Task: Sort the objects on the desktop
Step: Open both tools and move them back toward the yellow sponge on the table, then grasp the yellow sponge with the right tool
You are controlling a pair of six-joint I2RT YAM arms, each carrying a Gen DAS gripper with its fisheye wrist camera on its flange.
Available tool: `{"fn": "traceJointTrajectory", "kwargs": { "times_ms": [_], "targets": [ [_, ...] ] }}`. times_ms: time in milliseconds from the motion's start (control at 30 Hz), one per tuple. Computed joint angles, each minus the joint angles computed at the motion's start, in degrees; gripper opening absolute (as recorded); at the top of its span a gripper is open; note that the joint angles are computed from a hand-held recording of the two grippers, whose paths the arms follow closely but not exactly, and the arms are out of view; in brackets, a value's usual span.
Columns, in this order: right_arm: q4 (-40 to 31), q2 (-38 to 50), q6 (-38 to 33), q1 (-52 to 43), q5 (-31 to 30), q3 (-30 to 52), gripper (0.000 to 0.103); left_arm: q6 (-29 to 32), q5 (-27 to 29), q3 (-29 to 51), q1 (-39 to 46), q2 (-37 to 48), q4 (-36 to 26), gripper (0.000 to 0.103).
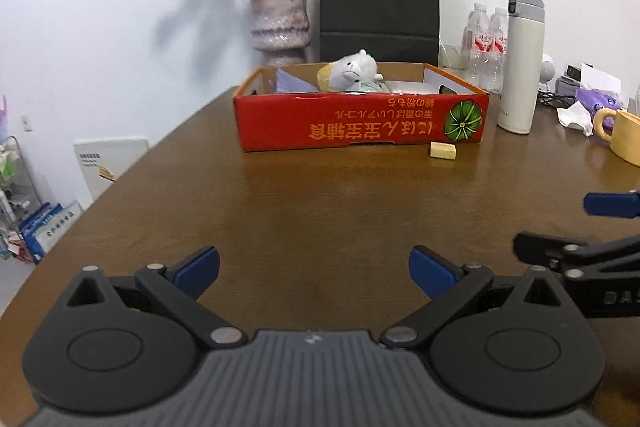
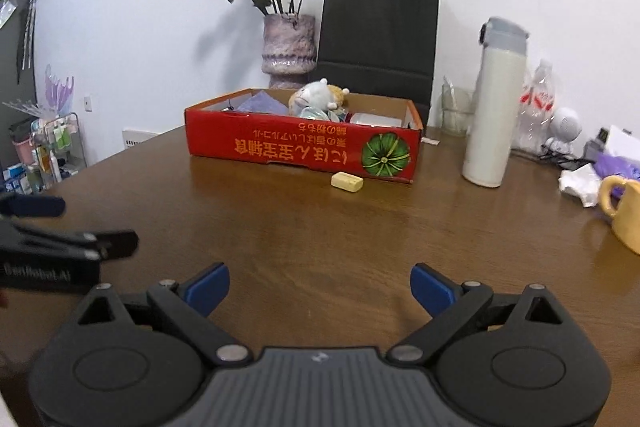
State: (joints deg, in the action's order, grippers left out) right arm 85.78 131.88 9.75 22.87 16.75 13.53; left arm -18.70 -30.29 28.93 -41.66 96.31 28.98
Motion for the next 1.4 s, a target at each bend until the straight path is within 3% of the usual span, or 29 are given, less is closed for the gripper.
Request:
{"fn": "traceJointTrajectory", "kwargs": {
  "times_ms": [133,233,400,467,533,567,633,700,733,800,933,1100,1400],
  "targets": [
    [-17.19,-4.84,0.08,-5.49,-5.38,10.01,0.095,2.34,5.68,7.25,5.3,4.82,-2.35,0.103],
    [-25.99,-4.24,0.54,-9.27,-8.91,18.6,0.095,3.47,9.36,13.93,9.13,9.28,-5.02,0.103],
    [-38.16,-0.59,2.33,-13.19,-11.18,32.59,0.088,2.09,13.74,24.58,14.04,15.93,-9.8,0.103],
    [-42.12,1.59,3.2,-13.64,-11.56,37.8,0.082,2.93,14.84,27.0,15.06,18.26,-8.62,0.103],
    [-45.31,3.66,4.22,-13.47,-11.38,42.11,0.079,2.93,16.25,30.26,16.02,20.88,-9.59,0.094],
    [-45.56,4.58,4.51,-13.15,-10.57,43.52,0.078,2.77,17.03,31.98,16.45,22.08,-10.3,0.087],
    [-46.12,6.06,3.62,-12.01,-7.65,45.86,0.065,2.66,18.03,34.66,16.96,24.29,-11.2,0.039],
    [-46.49,6.92,2.65,-11.4,-5.69,47.33,0.044,2.7,17.26,36.86,16.83,25.89,-12.74,0.028],
    [-46.13,7.11,2.12,-11.19,-5.29,47.44,0.034,3.5,16.73,37.01,16.62,26.17,-12.43,0.018],
    [-45.64,6.84,1.6,-11.24,-5.77,46.84,0.033,3.76,16.71,36.78,16.34,26.1,-12.43,0.008],
    [-43.18,4.34,1.98,-11.48,-9.38,42.65,0.033,3.65,15.73,33.28,15.5,23.78,-9.71,0.002],
    [-34.75,-0.75,-0.64,-9.23,-7.94,32.6,0.033,3.12,13.57,26.28,13.49,18.31,-5.29,0.002],
    [-16.85,-10.7,0.87,-4.59,-2.78,10.08,0.033,1.3,2.64,9.05,3.09,4.01,3.06,0.002]
  ]
}}
